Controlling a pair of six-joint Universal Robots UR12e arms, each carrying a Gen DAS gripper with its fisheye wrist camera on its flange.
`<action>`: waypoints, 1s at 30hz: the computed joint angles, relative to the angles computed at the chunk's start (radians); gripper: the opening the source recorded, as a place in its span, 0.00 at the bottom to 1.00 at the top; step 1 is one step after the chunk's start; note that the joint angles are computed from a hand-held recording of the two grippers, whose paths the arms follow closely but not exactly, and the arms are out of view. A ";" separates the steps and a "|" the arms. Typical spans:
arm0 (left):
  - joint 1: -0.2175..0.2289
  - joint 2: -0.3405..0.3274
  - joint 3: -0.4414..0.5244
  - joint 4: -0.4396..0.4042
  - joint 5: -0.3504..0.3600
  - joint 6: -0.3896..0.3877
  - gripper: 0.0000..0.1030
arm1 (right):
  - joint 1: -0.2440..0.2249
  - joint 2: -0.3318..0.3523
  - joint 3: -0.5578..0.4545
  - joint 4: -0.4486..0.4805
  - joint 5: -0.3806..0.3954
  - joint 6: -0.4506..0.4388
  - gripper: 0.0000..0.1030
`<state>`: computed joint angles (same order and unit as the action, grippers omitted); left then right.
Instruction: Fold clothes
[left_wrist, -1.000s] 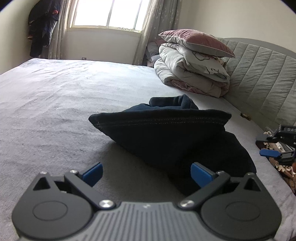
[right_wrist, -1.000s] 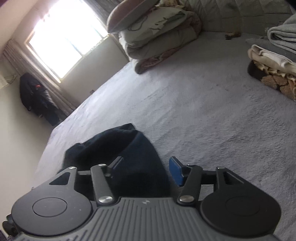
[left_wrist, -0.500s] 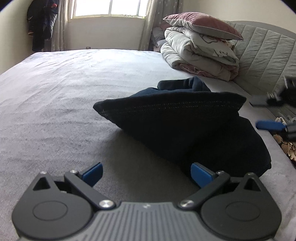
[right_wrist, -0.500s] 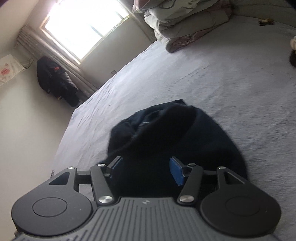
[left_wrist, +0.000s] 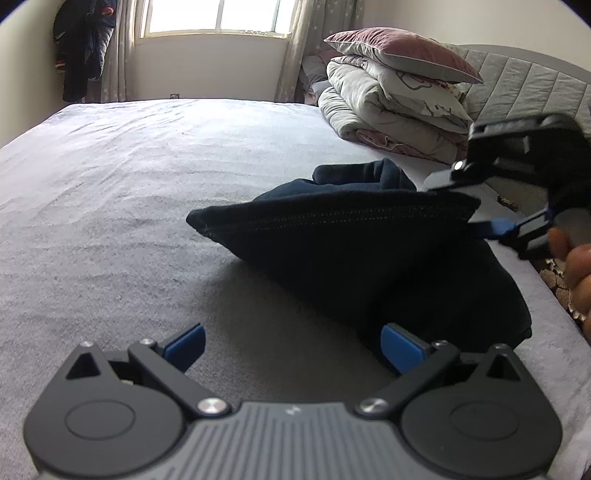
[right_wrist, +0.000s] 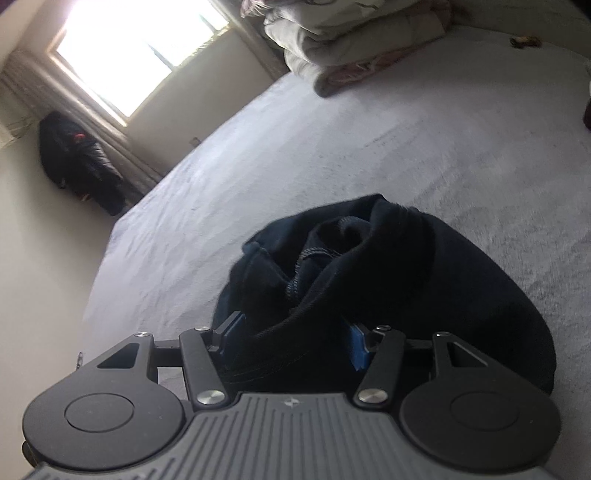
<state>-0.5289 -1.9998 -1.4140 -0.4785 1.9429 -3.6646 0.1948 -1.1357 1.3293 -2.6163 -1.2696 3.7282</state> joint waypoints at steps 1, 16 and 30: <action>0.000 0.000 0.000 0.001 0.000 -0.002 0.99 | 0.000 0.002 0.001 0.006 0.000 0.008 0.57; 0.004 0.005 -0.016 0.038 0.010 -0.021 0.99 | -0.034 -0.064 0.153 -0.057 0.124 -0.070 0.16; 0.008 0.020 -0.039 0.059 0.024 -0.048 0.99 | -0.063 -0.148 0.268 -0.120 0.077 -0.192 0.11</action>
<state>-0.5205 -1.9801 -1.4527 -0.4199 1.9672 -3.7128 0.1321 -1.2841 1.5969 -2.7368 -1.1922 3.5362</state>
